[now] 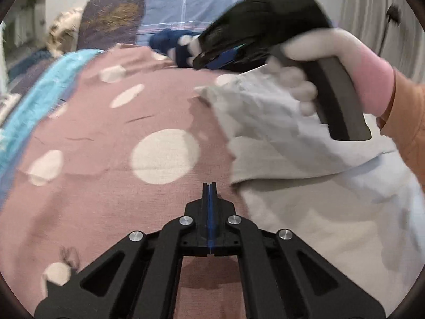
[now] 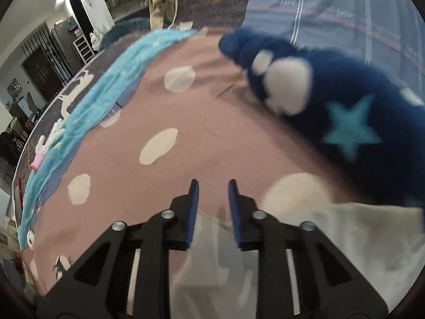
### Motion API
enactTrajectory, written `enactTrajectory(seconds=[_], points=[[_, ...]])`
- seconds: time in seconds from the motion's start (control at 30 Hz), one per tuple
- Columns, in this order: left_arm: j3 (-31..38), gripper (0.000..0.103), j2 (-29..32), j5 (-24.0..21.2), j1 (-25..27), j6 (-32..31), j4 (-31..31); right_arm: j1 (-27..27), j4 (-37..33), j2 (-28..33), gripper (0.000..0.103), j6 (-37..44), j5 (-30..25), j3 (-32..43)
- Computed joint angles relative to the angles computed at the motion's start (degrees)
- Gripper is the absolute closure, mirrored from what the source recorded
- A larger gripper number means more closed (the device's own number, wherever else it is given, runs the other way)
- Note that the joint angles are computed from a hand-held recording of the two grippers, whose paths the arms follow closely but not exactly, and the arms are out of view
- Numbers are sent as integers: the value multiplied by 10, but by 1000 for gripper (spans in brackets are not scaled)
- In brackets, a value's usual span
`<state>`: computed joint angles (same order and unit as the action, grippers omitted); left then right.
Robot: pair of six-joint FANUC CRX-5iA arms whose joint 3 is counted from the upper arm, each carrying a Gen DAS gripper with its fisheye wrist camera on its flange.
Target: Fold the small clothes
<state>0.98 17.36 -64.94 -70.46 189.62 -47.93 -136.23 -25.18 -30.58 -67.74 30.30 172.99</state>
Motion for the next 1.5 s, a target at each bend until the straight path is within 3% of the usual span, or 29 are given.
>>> enactTrajectory(seconds=[0.07, 0.13, 0.2, 0.3, 0.4, 0.43, 0.47, 0.5, 0.53, 0.6, 0.7, 0.8, 0.87, 0.9, 1.0, 1.03, 1.07, 1.17, 1.27, 1.33, 1.37, 1.43, 1.5], points=[[-31, 83, -22, 64, 4, 17, -14, -3, 60, 24, 62, -8, 29, -3], [-31, 77, -22, 93, 19, -1, 2, -4, 92, 30, 61, -15, 54, -11], [-45, 77, -32, 134, 34, -5, 5, 3, 126, 27, 55, -30, 79, -31], [-76, 77, -53, 186, 37, 67, -28, 24, 174, -3, 48, -53, 128, -86], [-95, 101, -61, 221, 46, 105, -36, 63, 292, -57, 48, -128, 202, -187], [-94, 101, -60, 218, 42, 114, -42, 74, 323, -76, 49, -146, 227, -218], [-92, 101, -59, 210, 35, 123, -52, 85, 358, -98, 58, -164, 256, -253], [-80, 101, -54, 175, 14, 135, -75, 89, 367, -109, 90, -167, 266, -267], [-70, 101, -50, 147, 0, 140, -89, 87, 351, -109, 99, -158, 255, -261], [-46, 102, -37, 78, -42, 152, -129, 89, 362, -81, 100, -194, 200, -228], [-15, 102, -17, 18, -66, 126, -139, 61, 281, -29, 101, -193, 94, -143], [4, 103, -4, -6, -62, 95, -109, 47, 251, -32, 101, -187, 76, -130], [2, 103, -5, 4, -50, 81, -80, 33, 159, -44, 98, -118, 60, -105], [-5, 103, -9, 22, -40, 75, -63, 31, 135, -52, 92, -97, 70, -106], [-18, 98, -17, 36, -27, 90, -39, 35, 177, -33, 73, -126, 54, -89], [-25, 87, -21, 38, -27, 107, -41, 32, 166, -12, 71, -119, 33, -58], [-29, 83, -23, 35, -31, 126, -46, 25, 140, 18, 71, -101, 8, -15], [-53, 82, -40, 35, -55, 200, -91, -7, 72, 133, 63, -30, -68, 141], [-63, 82, -46, 22, -99, 257, -160, -53, -14, 250, 63, 59, -147, 308], [-73, 81, -56, 34, -100, 262, -184, -94, -100, 314, 69, 124, -153, 399], [-73, 79, -58, 43, -92, 254, -183, -129, -147, 352, 77, 159, -141, 451], [-72, 62, -66, 75, -58, 217, -154, -192, -176, 400, 80, 180, -114, 517], [-91, 55, -89, 151, -5, 199, -127, -234, -234, 428, 80, 213, -102, 571]])
